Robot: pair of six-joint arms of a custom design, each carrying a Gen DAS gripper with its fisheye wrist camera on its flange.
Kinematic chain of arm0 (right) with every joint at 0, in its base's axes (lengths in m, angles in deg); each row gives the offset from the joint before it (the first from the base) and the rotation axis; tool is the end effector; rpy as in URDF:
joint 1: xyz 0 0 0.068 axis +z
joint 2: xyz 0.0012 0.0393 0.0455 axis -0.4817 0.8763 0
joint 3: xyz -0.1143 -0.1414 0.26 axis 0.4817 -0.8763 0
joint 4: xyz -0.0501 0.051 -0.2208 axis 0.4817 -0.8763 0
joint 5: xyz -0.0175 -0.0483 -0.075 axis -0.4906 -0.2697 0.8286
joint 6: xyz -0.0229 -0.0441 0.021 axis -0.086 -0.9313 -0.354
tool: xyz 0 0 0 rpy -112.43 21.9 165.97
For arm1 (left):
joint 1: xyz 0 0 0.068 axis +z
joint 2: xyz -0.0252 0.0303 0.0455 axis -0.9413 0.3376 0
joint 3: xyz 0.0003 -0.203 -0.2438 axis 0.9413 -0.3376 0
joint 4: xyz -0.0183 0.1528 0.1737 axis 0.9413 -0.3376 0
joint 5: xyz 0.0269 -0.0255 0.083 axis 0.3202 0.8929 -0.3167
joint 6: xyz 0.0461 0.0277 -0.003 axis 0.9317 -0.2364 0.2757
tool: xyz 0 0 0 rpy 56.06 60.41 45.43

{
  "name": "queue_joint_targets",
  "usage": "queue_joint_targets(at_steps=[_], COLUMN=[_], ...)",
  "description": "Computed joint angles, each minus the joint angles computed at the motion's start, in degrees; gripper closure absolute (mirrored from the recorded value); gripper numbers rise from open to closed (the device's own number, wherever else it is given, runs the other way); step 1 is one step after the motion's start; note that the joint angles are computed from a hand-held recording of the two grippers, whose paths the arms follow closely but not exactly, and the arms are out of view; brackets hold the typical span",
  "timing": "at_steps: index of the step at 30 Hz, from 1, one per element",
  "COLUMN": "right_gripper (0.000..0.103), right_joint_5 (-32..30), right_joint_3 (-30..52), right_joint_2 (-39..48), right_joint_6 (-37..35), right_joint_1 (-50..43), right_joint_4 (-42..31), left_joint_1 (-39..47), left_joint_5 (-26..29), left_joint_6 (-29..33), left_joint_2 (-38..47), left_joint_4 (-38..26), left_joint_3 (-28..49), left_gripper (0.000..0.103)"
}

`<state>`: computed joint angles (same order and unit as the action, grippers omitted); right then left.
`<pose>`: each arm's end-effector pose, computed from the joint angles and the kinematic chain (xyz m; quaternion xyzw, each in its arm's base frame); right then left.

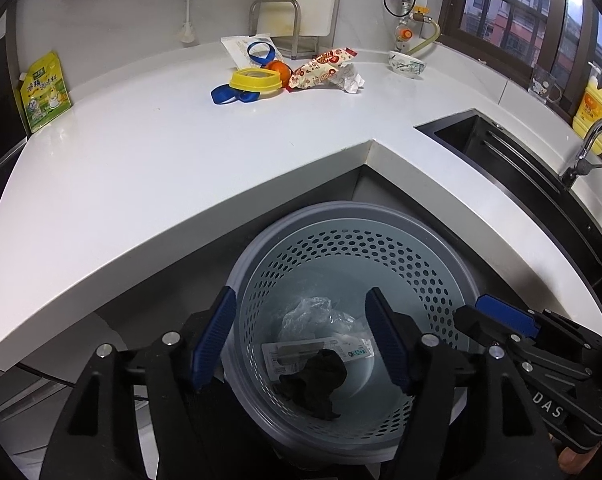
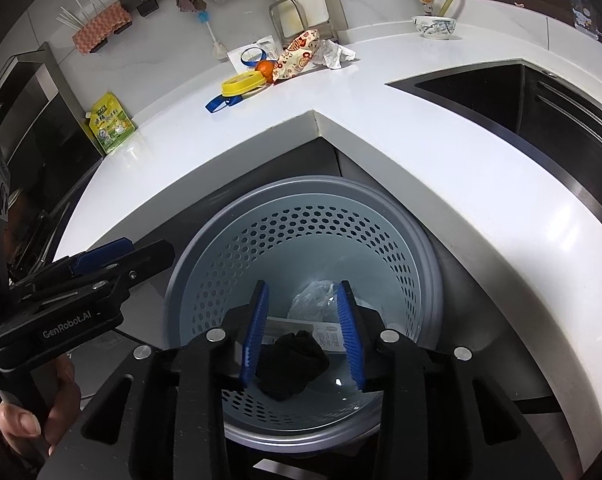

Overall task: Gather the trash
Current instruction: 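Open both grippers to drop the cup and cloth into the bin, then move both grippers toward the snack wrapper and yellow lid on the counter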

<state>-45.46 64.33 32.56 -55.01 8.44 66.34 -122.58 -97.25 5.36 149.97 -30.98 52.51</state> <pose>0.1544 0.1131 0.1442 -0.0351 0.9316 0.1653 0.3218 0.1802 -0.2094 0.1719 0.0398 0.9384 -0.0625 0.3375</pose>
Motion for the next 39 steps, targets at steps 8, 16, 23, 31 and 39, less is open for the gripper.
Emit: queue_joint_targets(at_steps=[8,16,23,31,39], right_gripper=[0.048,0.039,0.036,0.033,0.031], right_joint_5=[1.22,2.37,3.08,0.94,-5.7], right_joint_3=[-0.6,2.01,9.93,25.25,41.87], right_joint_2=[-3.93,-7.33,-6.61,2.02,13.11], right_joint_6=[-1.13,-3.21,-8.67,-18.06,-25.75], right_joint_1=[0.56,-0.9,-5.02,-12.02,-19.77], right_joint_4=[0.81,-2.65,-8.1,-13.23,-18.31], left_joint_1=[1.16,4.52,9.52,18.63,23.47], left_joint_5=[-2.37,-2.88,-3.4,-1.17,0.48], left_joint_6=[1.17,4.3,10.15,16.29,19.05], left_joint_2=[-2.26,-5.11,-6.03,-2.11,7.33], left_joint_4=[-0.77,-1.25,-0.81,-0.41,-2.59], left_joint_3=[-0.19,0.94,5.01,13.3,25.22], left_gripper=[0.025,0.014,0.009,0.007,0.006])
